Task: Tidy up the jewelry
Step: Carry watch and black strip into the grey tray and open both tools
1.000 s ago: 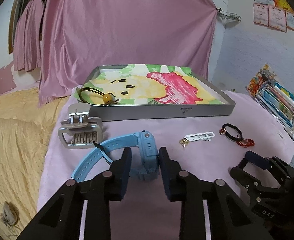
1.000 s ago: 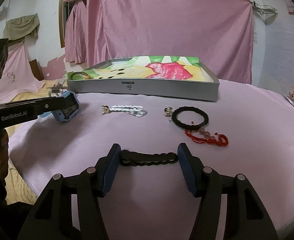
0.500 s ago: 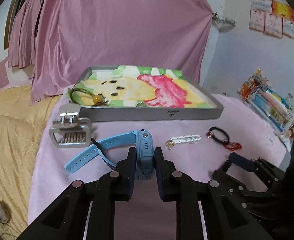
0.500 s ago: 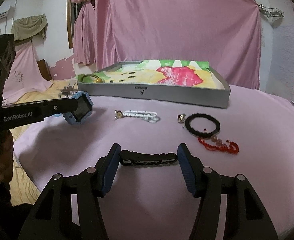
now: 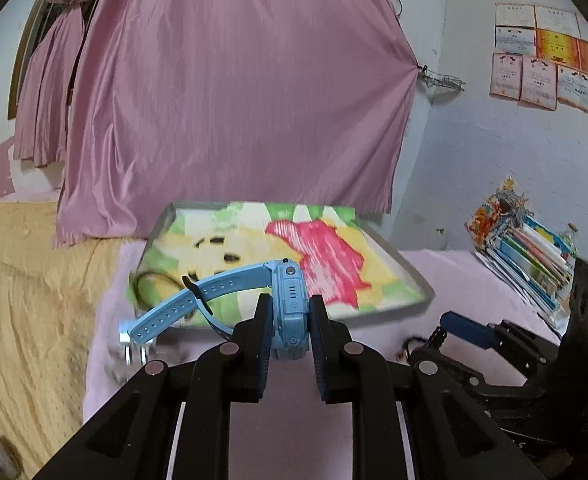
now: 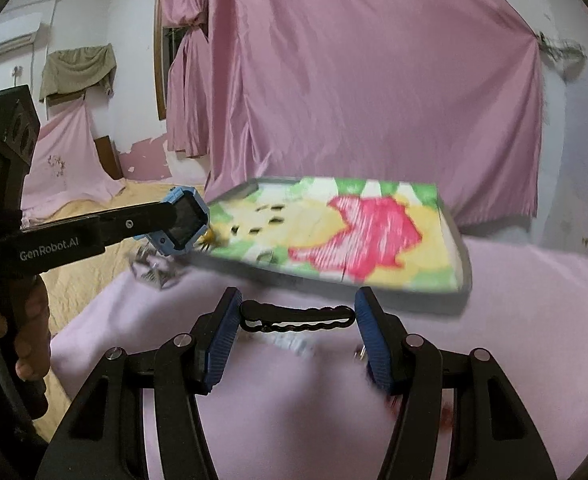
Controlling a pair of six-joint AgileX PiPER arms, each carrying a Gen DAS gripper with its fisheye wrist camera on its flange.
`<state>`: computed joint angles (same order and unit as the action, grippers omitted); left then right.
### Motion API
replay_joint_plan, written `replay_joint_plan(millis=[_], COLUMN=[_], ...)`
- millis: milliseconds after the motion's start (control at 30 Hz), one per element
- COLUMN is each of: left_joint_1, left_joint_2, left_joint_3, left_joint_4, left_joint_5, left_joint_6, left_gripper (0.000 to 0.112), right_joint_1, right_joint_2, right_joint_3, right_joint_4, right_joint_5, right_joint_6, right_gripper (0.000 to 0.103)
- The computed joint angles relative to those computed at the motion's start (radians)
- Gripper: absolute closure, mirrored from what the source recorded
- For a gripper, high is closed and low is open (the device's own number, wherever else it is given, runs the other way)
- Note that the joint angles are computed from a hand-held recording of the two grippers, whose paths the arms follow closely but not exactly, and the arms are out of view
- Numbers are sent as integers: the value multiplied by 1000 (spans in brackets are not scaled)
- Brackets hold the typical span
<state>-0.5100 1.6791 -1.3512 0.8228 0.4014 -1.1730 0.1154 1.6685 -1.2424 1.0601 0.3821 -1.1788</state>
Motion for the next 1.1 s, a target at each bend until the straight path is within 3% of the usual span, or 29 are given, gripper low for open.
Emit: replay_joint_plan(millis=[167, 433, 667, 1100], left_joint_1=[71, 132, 141, 139], left_joint_2=[93, 256, 336, 420], left_joint_3=[-132, -334, -437, -574], left_joint_4=[-218, -504, -544, -618], left_joint_5=[-4, 73, 147, 278], left_joint_6=[220, 496, 557, 657], left_gripper=[95, 95, 95, 95], right_joint_1=[-3, -4, 23, 36], right_joint_2=[124, 416, 620, 770], right_joint_3=[-203, -640, -958, -1223], right_joint_4=[-174, -414, -601, -747], right_joint_5=[62, 266, 432, 645], right_joint_6=[187, 515, 705, 828], right_gripper=[50, 50, 50, 50])
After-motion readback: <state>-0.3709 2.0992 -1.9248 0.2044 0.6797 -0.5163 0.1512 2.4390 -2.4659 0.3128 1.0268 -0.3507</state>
